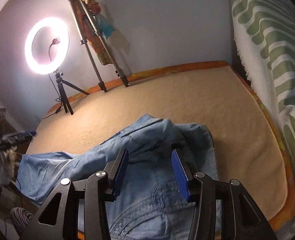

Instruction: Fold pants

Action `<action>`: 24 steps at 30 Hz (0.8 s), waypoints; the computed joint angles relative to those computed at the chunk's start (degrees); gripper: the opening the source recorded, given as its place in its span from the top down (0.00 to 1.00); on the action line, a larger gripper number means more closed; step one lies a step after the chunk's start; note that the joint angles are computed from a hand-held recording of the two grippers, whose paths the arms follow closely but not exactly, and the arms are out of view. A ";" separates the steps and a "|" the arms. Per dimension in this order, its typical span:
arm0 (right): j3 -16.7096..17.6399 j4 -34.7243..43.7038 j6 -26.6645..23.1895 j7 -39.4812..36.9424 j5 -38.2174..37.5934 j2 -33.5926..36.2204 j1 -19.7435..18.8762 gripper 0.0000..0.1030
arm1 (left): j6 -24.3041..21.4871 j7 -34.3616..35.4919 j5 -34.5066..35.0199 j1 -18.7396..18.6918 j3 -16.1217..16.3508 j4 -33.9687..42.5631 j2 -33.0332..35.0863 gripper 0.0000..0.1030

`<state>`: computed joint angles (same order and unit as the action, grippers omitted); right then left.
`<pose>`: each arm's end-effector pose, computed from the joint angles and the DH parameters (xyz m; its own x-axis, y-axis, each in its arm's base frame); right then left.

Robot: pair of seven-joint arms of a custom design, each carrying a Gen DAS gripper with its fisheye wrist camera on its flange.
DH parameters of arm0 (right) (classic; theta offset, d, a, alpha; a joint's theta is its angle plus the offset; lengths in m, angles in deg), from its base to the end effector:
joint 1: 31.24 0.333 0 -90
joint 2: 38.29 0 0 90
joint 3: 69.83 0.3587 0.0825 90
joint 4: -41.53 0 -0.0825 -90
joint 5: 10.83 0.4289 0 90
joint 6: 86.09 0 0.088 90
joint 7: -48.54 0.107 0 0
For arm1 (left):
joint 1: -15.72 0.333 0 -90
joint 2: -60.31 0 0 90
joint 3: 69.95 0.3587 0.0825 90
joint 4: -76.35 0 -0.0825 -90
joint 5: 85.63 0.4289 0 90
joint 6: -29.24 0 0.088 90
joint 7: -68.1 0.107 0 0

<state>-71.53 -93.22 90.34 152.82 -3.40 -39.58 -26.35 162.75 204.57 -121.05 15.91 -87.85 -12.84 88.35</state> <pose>0.5790 0.0217 0.4395 -0.2132 -0.9423 -0.2582 -0.7011 0.3316 -0.6313 0.7468 -0.2060 0.4288 -0.6772 -0.6501 0.3448 -0.7081 0.4484 -0.5454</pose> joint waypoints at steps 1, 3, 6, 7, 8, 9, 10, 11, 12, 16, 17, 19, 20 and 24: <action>-0.29 1.83 -0.59 -4.63 4.34 1.19 0.44 0.50 | -0.45 -0.71 0.55 -0.58 0.04 0.46 0.71 0.47; 0.07 4.38 -1.97 -10.39 9.46 2.76 0.07 0.49 | -0.59 -2.11 1.72 -1.65 0.17 0.63 1.74 0.47; 1.18 10.88 -4.86 -17.05 13.89 7.34 -2.03 0.45 | -0.52 -4.34 2.58 -2.35 0.14 0.30 3.01 0.47; 2.95 14.58 -7.70 -22.11 18.70 9.91 -4.15 0.43 | -0.39 -5.09 3.12 -2.65 0.22 0.15 3.41 0.47; 3.54 16.52 -9.23 -23.51 20.16 11.43 -4.93 0.43 | -0.22 -5.73 3.68 -2.90 0.28 0.07 3.79 0.47; 3.23 19.72 -11.58 -23.25 19.59 14.05 -5.21 0.43 | 0.11 -6.36 4.21 -3.16 0.31 0.07 4.19 0.47; 2.79 22.23 -13.30 -22.56 18.17 16.22 -5.17 0.43 | 0.57 -6.91 4.59 -3.26 0.32 -0.11 4.50 0.47; 2.55 24.41 -14.78 -21.93 16.92 18.11 -5.18 0.43 | 0.87 -7.33 4.75 -3.17 0.23 -0.30 4.73 0.47; 2.92 26.92 -16.64 -22.00 16.69 20.24 -5.71 0.43 | 0.79 -7.55 4.73 -2.92 0.01 -0.42 4.91 0.47; 4.57 35.94 -24.00 -22.67 16.89 27.68 -7.37 0.43 | 1.35 -7.05 4.13 -2.02 -0.87 -1.66 5.22 0.47; 4.47 37.55 -25.24 -22.48 16.00 28.97 -7.16 0.43 | 1.78 -6.60 4.22 -1.95 -0.99 -2.09 5.07 0.47; 4.43 40.55 -28.18 -22.19 14.25 31.33 -6.75 0.43 | 2.44 -5.69 4.33 -1.84 -1.21 -2.74 4.68 0.49; 4.42 41.59 -29.46 -22.00 13.65 32.00 -6.64 0.43 | 2.42 -5.47 4.22 -1.73 -1.33 -2.83 4.58 0.51; 4.80 43.41 -32.75 -22.87 12.00 33.28 -6.23 0.46 | 2.81 -4.40 3.53 -1.52 -1.72 -3.20 4.39 0.73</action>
<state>-66.73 -49.81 57.59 129.95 8.60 -6.31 -32.58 165.56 200.17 -117.52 14.39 -89.57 -16.05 92.74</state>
